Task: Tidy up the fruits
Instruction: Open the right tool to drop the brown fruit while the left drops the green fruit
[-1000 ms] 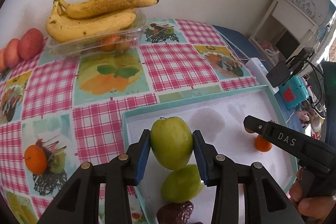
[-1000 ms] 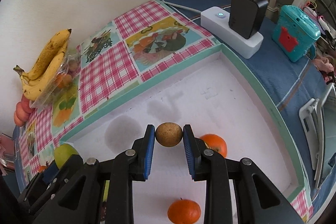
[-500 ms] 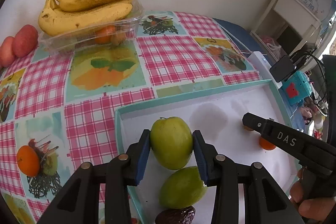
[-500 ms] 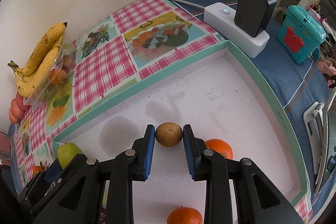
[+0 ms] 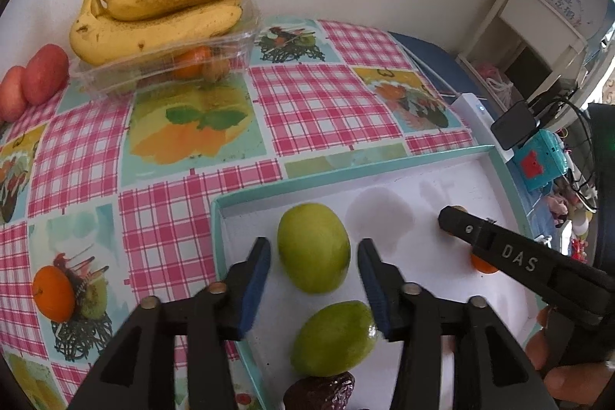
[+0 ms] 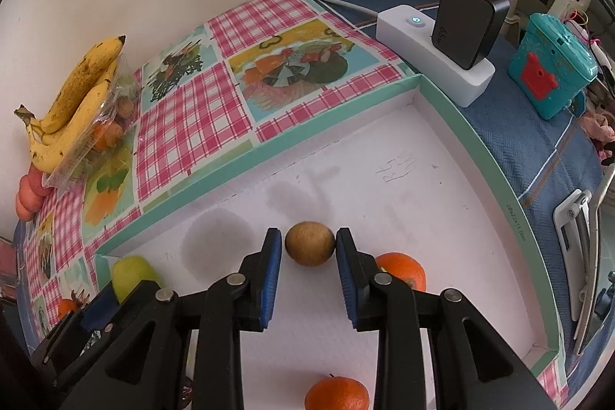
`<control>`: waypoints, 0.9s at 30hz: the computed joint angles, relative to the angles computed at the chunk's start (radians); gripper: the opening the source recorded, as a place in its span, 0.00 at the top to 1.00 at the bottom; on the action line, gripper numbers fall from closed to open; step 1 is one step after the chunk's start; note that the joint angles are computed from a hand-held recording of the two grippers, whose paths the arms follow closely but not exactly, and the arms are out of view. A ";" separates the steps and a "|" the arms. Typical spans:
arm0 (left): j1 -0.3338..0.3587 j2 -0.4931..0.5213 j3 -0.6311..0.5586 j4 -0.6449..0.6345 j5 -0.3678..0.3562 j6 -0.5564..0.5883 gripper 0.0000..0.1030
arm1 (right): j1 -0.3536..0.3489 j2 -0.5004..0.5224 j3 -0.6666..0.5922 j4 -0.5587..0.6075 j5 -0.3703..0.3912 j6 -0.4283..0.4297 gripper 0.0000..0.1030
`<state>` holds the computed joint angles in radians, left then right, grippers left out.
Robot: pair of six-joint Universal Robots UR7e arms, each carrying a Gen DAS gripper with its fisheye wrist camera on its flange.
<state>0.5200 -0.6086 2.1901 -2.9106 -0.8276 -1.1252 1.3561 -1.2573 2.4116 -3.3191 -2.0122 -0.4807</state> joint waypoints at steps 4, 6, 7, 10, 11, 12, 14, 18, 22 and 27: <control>-0.017 -0.020 0.001 0.040 0.010 -0.011 0.49 | 0.004 -0.005 0.007 0.001 -0.004 -0.005 0.68; -0.029 -0.034 0.002 0.079 0.019 -0.024 0.49 | 0.008 -0.019 0.013 0.005 -0.002 -0.003 0.68; -0.035 -0.041 0.003 0.098 0.023 -0.033 0.49 | 0.011 -0.024 0.016 0.003 -0.004 -0.003 0.68; -0.051 -0.073 0.016 0.149 0.025 -0.076 0.49 | 0.019 -0.052 0.029 0.007 0.005 -0.007 0.60; -0.056 -0.084 0.023 0.165 0.024 -0.095 0.49 | 0.019 -0.062 0.032 0.013 0.010 -0.006 0.53; -0.062 -0.099 0.031 0.189 0.024 -0.119 0.49 | 0.020 -0.073 0.037 0.018 0.013 -0.006 0.48; -0.072 -0.129 0.046 0.244 0.028 -0.172 0.47 | 0.023 -0.084 0.044 0.026 0.011 -0.008 0.46; -0.088 -0.185 0.079 0.327 0.026 -0.282 0.37 | 0.029 -0.115 0.065 0.038 0.019 -0.013 0.30; -0.095 -0.243 0.073 0.581 0.005 -0.498 0.25 | 0.043 -0.123 0.088 0.020 0.017 -0.037 0.26; -0.121 -0.311 0.128 0.689 -0.041 -0.697 0.22 | 0.058 -0.119 0.126 -0.016 0.010 -0.060 0.14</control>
<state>0.3986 -0.9201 2.3185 -2.2220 -0.8690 -1.8221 1.4137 -1.3763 2.5372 -3.3347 -2.0025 -0.5405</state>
